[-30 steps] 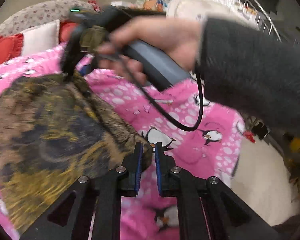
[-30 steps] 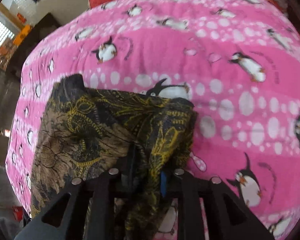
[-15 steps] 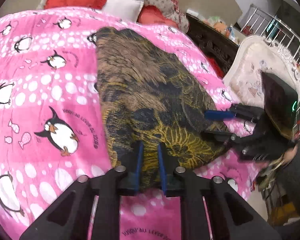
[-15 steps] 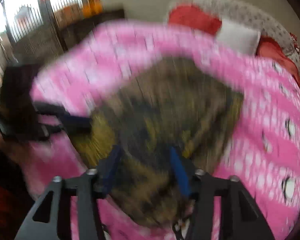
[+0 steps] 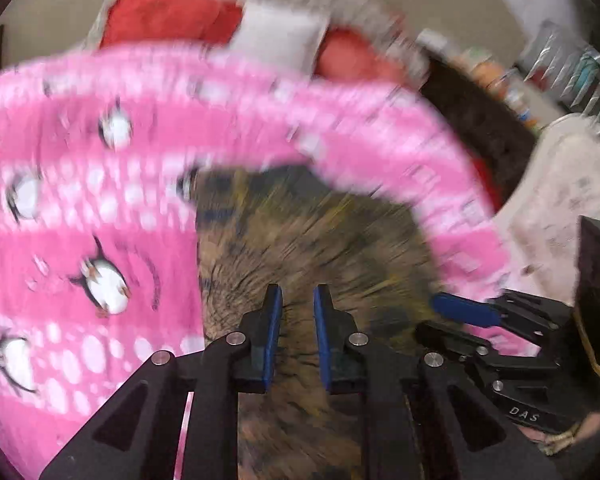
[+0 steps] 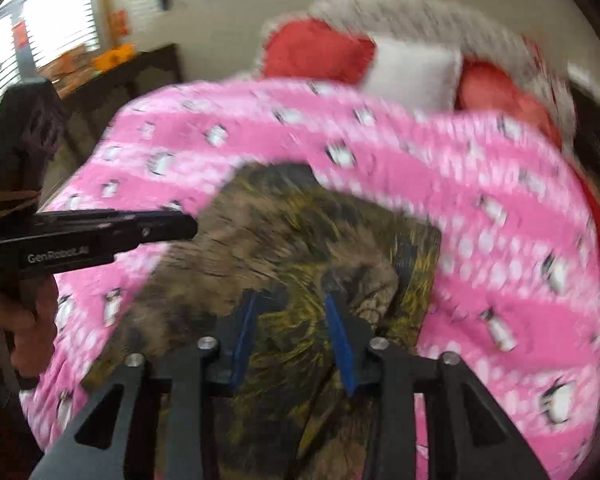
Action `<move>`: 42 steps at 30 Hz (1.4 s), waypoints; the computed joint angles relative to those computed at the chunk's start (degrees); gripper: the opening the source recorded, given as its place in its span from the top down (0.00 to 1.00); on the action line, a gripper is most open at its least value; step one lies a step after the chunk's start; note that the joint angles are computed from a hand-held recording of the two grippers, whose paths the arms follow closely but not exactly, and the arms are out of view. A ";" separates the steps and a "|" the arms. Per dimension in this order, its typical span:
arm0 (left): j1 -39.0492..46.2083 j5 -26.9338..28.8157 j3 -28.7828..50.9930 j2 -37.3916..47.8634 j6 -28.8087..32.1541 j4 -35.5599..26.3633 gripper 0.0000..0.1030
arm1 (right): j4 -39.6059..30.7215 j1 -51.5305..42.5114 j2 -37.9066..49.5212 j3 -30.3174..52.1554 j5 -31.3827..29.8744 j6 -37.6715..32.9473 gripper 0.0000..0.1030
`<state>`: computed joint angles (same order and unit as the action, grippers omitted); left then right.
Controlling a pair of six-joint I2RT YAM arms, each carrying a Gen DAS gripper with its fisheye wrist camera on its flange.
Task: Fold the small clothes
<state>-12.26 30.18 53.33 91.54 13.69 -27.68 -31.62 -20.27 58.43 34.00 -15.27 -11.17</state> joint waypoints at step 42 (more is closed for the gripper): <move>12.83 22.90 4.22 12.80 18.41 -12.72 0.39 | -19.46 -46.78 26.94 3.13 -37.53 -32.28 0.16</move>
